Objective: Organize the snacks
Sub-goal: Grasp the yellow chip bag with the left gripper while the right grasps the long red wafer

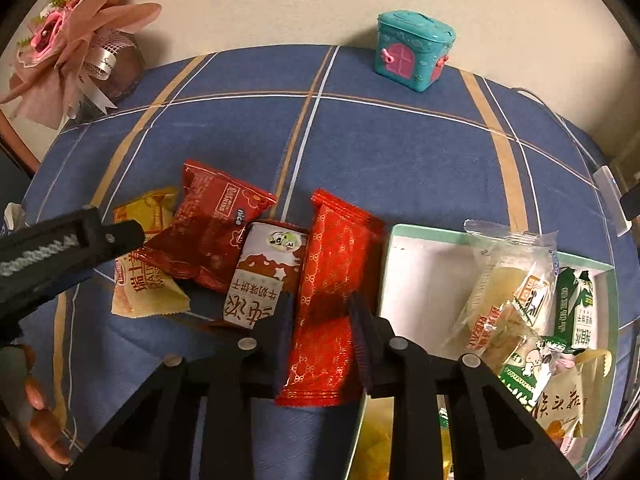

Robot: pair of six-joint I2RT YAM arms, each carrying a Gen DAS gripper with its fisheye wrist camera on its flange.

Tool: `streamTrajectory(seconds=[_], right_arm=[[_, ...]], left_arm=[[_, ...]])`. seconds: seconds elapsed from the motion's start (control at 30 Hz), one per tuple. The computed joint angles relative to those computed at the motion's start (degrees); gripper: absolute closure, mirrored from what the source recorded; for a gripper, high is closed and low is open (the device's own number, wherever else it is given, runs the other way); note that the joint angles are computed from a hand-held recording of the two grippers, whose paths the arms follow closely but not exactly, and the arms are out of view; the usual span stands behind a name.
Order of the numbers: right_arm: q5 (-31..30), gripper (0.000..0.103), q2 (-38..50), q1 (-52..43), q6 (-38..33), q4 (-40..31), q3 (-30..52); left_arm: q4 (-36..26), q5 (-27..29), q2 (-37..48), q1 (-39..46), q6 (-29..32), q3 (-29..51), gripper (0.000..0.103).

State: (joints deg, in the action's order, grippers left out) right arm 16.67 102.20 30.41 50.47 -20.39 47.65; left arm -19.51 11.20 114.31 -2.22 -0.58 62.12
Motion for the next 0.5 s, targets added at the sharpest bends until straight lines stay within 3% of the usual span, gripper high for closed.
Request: streamTrajectory(seconds=[0.1, 0.2, 0.5], right_arm=[[0.6, 0.077, -0.2, 0.0, -0.1, -1.6, 0.5], [0.9, 0.084, -1.1, 0.1, 0.0, -2.6, 0.4], [1.3, 0.087, 1.9, 0.6, -1.5, -2.1, 2.1]], left_arm=[[0.1, 0.2, 0.3, -0.1, 0.1, 0.1, 0.050], [-0.4, 0.8, 0.6, -0.2, 0.2, 0.2, 0.055], [-0.8, 1.2, 2.4, -1.1, -0.2, 0.8, 0.057]])
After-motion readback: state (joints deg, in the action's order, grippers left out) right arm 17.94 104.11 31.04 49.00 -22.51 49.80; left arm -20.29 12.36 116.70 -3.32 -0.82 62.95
